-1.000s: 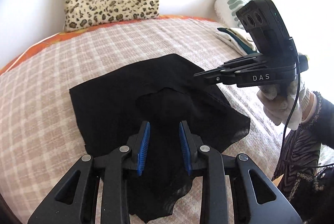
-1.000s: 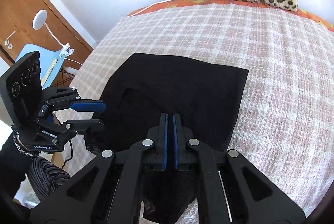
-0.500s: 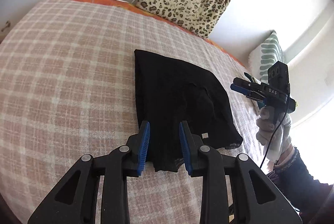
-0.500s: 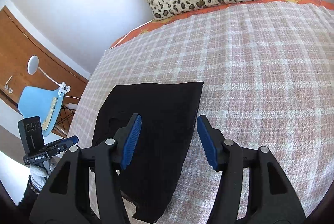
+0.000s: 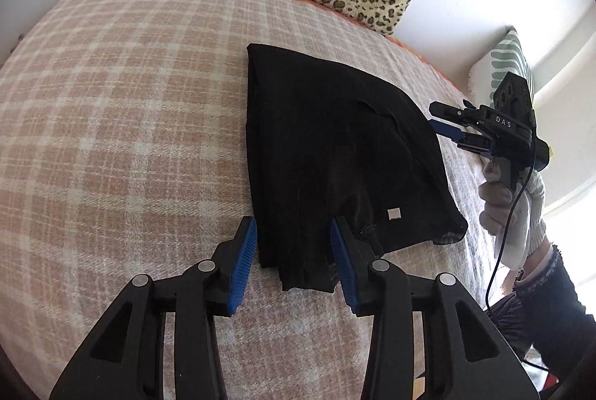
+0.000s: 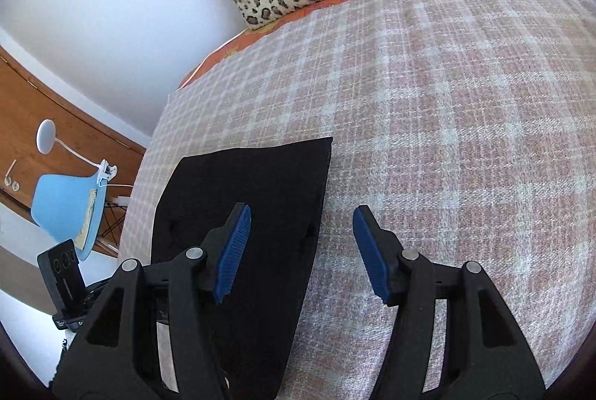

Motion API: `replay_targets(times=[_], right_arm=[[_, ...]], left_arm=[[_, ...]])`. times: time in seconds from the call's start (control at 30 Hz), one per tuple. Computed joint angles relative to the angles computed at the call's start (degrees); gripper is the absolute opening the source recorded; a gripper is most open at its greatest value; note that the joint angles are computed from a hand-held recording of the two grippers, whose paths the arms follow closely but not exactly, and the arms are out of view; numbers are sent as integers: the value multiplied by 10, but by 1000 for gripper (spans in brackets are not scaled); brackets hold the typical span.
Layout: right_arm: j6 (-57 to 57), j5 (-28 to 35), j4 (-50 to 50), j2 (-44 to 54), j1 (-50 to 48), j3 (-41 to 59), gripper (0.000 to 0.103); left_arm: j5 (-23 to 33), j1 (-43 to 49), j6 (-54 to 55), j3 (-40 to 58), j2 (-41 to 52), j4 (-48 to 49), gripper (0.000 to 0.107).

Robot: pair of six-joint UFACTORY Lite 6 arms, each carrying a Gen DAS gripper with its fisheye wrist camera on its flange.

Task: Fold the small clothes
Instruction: 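Slide the open left gripper under the bundle's edge and close it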

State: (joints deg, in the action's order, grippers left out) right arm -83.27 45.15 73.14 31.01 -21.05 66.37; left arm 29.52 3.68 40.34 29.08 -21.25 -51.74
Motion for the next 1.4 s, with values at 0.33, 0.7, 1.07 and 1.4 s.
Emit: replay_targets(times=[0.33,0.7,1.07,1.4], right_arm=[[-15,-26,20,3,15,7,68],[-79,-12,82,23,20,13,81],[48,70,12,116,-3,125,81],[80,129,3,158,-12,171,81]], left_arm=[[-31,-30,-48,3,-13,55,39],[99,117,111,-15,-7,-121,45],[191,190,150,-39,33,-186,45],[218,210,180,-53,68,-208,45]])
